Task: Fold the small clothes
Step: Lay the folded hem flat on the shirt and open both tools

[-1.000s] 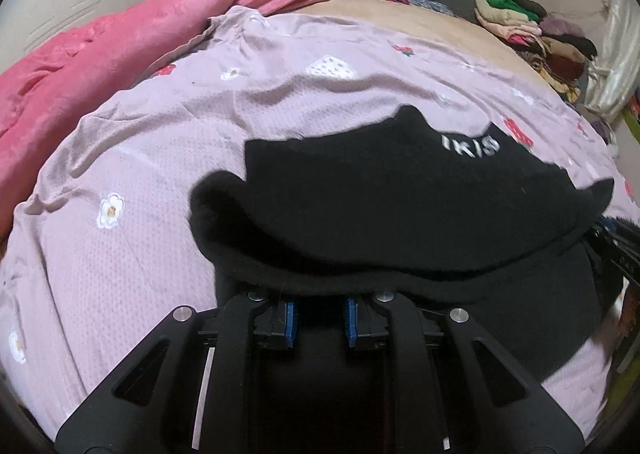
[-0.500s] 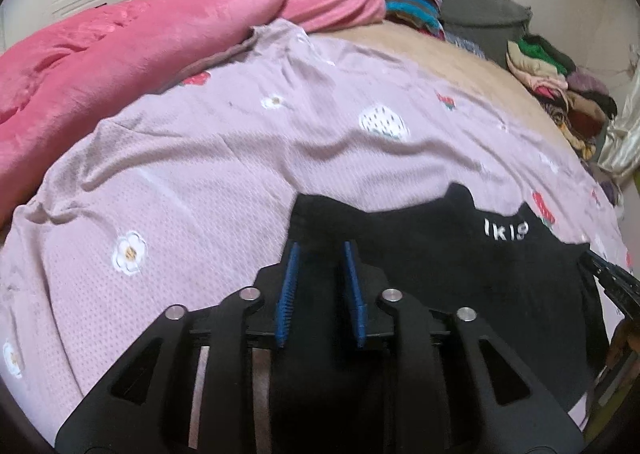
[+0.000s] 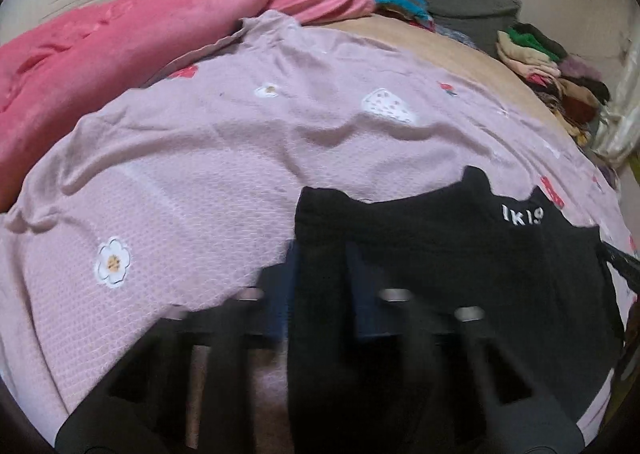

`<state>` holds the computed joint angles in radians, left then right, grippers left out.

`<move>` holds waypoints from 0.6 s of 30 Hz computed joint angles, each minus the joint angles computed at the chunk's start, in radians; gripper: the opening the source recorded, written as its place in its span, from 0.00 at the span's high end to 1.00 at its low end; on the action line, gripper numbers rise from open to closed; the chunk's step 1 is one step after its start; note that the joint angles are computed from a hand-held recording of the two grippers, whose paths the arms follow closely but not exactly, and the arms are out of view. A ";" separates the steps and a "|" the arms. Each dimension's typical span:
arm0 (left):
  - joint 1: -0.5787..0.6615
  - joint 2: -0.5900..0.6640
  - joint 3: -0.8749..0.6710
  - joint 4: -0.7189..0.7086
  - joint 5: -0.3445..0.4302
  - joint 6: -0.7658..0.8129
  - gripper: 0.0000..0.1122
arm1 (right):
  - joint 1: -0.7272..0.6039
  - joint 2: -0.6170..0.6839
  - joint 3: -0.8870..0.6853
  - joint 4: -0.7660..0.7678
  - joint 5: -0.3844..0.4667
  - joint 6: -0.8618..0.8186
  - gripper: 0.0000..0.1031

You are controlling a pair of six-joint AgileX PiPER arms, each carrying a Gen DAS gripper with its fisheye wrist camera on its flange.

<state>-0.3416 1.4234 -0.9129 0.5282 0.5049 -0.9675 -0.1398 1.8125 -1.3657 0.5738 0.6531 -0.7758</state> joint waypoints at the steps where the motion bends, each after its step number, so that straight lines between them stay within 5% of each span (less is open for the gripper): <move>1: -0.017 -0.004 0.001 0.038 0.012 -0.027 0.96 | -0.003 -0.005 0.009 0.021 -0.003 -0.021 0.90; 9: -0.032 -0.121 0.035 0.157 0.019 -0.142 0.97 | -0.079 -0.090 0.052 0.262 0.012 -0.177 0.92; 18: -0.014 -0.050 0.021 0.175 0.008 -0.155 0.97 | -0.048 -0.017 0.016 0.141 -0.049 -0.002 0.92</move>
<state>-0.3556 1.3734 -0.8914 0.7031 0.5127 -1.1225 -0.1881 1.7959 -1.3493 0.7147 0.6041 -0.7776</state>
